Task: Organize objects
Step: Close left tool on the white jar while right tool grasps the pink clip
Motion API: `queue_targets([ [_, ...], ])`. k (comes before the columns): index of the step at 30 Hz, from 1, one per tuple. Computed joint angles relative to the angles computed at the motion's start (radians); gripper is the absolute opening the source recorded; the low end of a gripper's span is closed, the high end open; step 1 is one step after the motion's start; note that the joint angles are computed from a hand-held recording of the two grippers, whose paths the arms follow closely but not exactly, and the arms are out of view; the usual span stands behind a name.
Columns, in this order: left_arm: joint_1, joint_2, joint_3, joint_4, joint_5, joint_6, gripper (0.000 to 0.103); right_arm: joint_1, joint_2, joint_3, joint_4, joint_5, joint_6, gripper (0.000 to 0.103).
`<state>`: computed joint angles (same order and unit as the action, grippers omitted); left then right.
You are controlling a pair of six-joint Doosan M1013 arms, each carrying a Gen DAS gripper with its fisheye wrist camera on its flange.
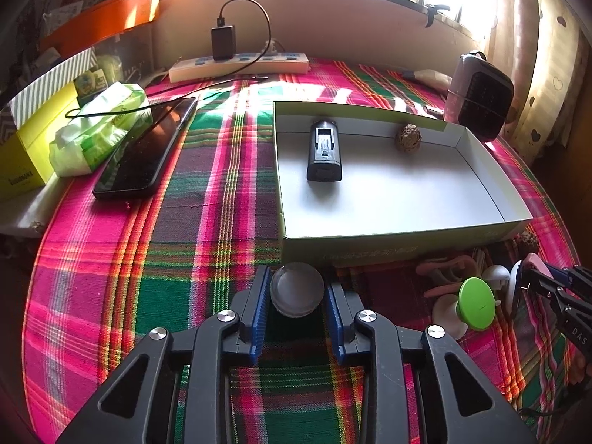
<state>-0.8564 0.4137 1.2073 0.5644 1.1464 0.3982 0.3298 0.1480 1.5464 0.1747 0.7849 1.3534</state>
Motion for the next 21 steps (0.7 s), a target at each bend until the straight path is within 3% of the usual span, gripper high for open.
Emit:
queue_targets([
  [21, -0.003, -0.003, 0.003, -0.01, -0.002, -0.009, 0.025, 0.001, -0.005, 0.003, 0.027, -0.003, -0.011, 0.019],
])
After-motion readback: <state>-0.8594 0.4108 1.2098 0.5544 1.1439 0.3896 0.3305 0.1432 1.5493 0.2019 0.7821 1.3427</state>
